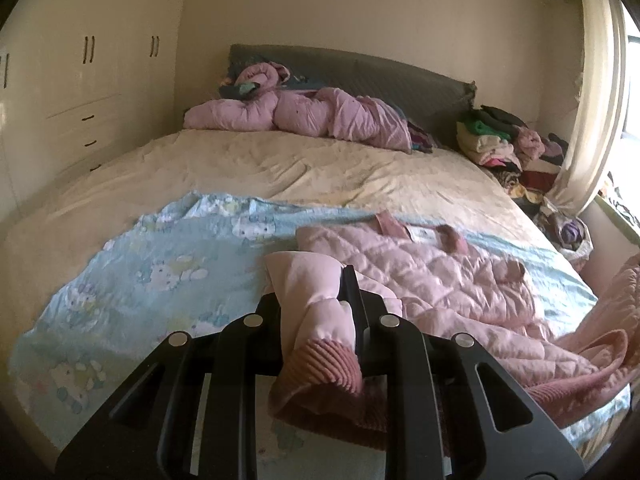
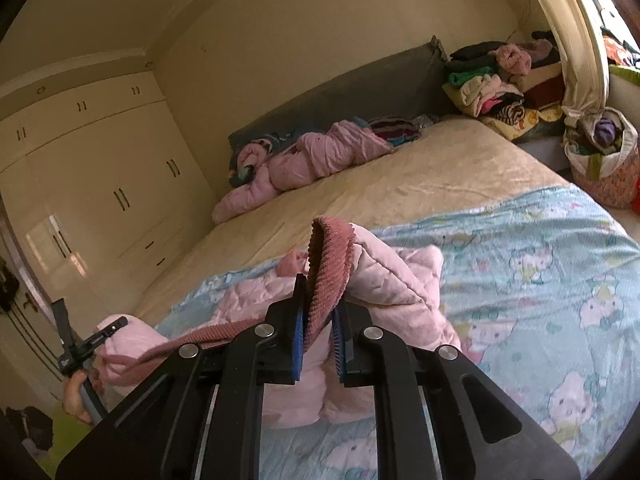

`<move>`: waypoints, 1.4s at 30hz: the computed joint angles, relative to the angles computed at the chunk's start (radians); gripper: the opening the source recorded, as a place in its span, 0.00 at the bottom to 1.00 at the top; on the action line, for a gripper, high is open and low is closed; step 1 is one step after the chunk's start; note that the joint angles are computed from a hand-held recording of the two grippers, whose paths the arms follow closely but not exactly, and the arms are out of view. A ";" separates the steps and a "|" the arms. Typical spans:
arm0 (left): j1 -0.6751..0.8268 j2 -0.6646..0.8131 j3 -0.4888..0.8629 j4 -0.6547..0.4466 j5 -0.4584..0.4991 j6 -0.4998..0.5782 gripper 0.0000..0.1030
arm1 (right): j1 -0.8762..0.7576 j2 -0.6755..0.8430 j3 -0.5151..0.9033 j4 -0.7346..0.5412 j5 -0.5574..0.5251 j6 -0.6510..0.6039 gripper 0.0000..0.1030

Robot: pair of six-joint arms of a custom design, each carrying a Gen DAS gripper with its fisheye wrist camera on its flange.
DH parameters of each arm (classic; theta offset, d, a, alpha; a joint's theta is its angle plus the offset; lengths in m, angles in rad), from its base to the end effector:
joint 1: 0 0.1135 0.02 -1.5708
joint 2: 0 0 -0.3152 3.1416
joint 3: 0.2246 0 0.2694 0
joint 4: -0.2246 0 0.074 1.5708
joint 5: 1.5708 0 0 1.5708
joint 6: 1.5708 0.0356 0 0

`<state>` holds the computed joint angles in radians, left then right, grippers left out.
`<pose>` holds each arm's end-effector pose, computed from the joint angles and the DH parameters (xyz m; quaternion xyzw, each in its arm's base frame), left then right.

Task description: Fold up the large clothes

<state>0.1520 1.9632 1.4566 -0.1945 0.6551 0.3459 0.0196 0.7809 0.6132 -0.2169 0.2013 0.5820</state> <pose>0.4752 0.0508 0.2638 0.2180 0.8416 -0.1845 0.4585 0.1661 -0.0039 0.3098 0.2829 0.7770 0.0852 0.5558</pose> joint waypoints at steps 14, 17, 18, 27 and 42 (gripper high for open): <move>-0.096 0.129 0.196 0.021 -0.079 -0.152 0.14 | -0.215 0.267 0.094 0.183 -0.106 -0.083 0.10; -0.117 0.170 0.262 0.008 -0.094 -0.192 0.14 | -0.251 0.329 0.117 0.216 -0.115 -0.084 0.10; -0.120 0.182 0.278 0.005 -0.096 -0.205 0.14 | -0.260 0.352 0.124 0.227 -0.114 -0.082 0.10; -0.180 0.285 0.368 0.056 -0.189 -0.261 0.16 | -0.324 0.551 0.196 0.306 -0.116 -0.086 0.10; -0.228 0.532 0.718 -0.123 -0.209 -0.220 0.18 | -0.332 0.844 0.314 0.384 -0.032 -0.078 0.10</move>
